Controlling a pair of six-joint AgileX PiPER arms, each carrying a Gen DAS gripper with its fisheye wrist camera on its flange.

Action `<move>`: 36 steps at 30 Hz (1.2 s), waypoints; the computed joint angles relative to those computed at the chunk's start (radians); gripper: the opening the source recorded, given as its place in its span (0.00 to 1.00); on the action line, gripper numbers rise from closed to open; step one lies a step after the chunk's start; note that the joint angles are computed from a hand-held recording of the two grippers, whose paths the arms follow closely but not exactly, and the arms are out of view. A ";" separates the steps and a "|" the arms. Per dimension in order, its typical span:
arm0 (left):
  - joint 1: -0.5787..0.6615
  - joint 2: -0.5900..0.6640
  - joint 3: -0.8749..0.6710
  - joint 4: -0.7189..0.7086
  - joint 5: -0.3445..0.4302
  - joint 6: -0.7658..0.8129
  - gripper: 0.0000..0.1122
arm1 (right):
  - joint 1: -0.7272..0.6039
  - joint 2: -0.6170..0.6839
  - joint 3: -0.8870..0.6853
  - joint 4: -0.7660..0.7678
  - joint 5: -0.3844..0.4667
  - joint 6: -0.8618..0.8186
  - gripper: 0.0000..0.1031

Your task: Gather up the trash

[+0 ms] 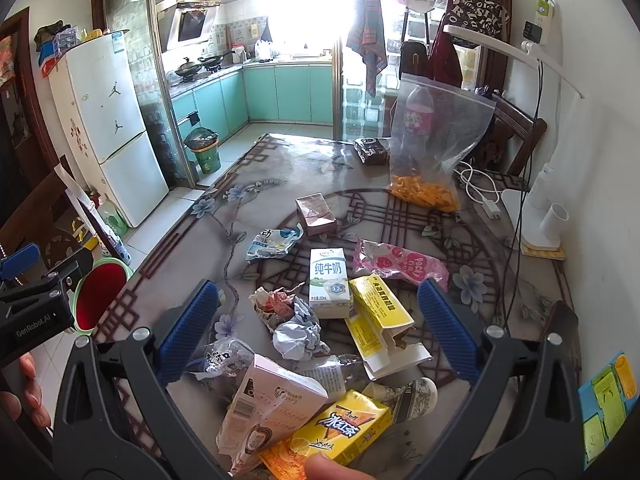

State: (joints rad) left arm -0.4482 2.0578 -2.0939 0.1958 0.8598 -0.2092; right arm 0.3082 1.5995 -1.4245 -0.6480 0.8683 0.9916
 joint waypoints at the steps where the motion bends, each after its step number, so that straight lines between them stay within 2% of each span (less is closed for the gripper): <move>1: 0.002 0.000 0.001 -0.001 -0.001 0.001 0.85 | 0.003 0.000 0.000 -0.004 0.000 0.003 0.96; 7: 0.010 -0.031 0.057 0.005 -0.026 -0.004 0.85 | 0.016 0.002 -0.003 -0.011 0.009 0.011 0.96; 20: 0.018 -0.042 0.074 -0.001 -0.022 -0.002 0.85 | 0.027 0.016 -0.029 0.006 0.026 -0.011 0.96; 30: 0.019 -0.031 0.054 -0.023 -0.013 0.011 0.85 | -0.005 -0.005 -0.004 0.042 -0.008 0.001 0.96; 33: 0.022 -0.044 0.075 -0.040 -0.040 0.018 0.85 | -0.021 -0.019 0.017 0.080 -0.041 -0.025 0.96; 36: 0.042 -0.083 0.137 -0.142 -0.112 0.106 0.85 | -0.049 -0.026 0.029 0.160 -0.077 -0.088 0.96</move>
State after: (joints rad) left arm -0.4057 1.9751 -1.9573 0.0539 0.7476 -0.1032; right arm 0.2594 1.5739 -1.3951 -0.4881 0.7908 0.9036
